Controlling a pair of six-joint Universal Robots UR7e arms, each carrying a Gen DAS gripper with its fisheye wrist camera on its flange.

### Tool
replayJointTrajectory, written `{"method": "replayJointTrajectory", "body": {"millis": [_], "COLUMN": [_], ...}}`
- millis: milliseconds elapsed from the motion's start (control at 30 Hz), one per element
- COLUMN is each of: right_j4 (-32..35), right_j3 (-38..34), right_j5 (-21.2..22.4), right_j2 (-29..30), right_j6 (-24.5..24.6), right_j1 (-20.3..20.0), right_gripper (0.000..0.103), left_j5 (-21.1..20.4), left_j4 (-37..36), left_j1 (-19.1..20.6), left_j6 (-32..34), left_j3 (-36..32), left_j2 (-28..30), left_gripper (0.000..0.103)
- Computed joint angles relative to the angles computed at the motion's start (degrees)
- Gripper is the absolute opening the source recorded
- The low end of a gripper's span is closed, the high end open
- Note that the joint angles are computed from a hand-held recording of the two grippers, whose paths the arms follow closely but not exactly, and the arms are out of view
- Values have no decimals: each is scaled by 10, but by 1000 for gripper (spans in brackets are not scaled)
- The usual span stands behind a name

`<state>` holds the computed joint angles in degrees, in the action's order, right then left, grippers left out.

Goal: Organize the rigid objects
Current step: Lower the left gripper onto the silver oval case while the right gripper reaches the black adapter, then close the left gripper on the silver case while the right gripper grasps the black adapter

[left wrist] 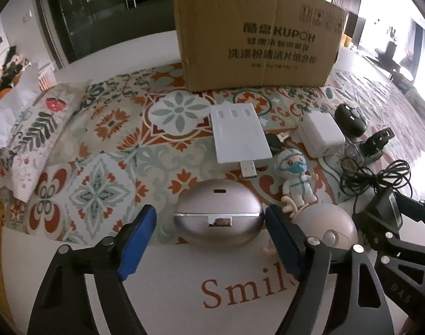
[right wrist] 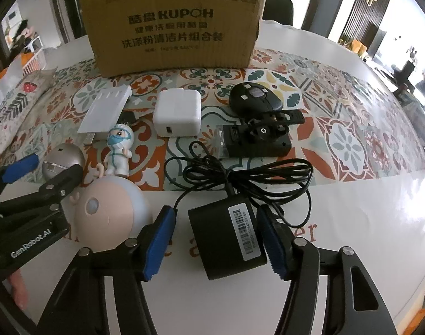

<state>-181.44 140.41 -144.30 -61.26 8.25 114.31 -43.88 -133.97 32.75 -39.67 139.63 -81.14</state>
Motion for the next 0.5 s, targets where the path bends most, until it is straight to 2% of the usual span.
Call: {"method": "replayJointTrajectory", "body": {"millis": [133, 200, 500], "right_j4": [-12, -17, -23], "right_j3": [0, 0, 3], "right_j5": [0, 2, 8], "right_j2": [3, 4, 1], "right_j6": [-12, -17, -24], "right_j1": [0, 0, 0], "right_gripper": [48, 43, 43], "left_j5": [-16, -17, -4], "left_j4": [-12, -15, -11], "left_j1": [9, 9, -11], "left_j6": [12, 12, 6], "left_j3": [0, 1, 14], "left_j2": [3, 2, -13], "left_gripper": [66, 66, 65]}}
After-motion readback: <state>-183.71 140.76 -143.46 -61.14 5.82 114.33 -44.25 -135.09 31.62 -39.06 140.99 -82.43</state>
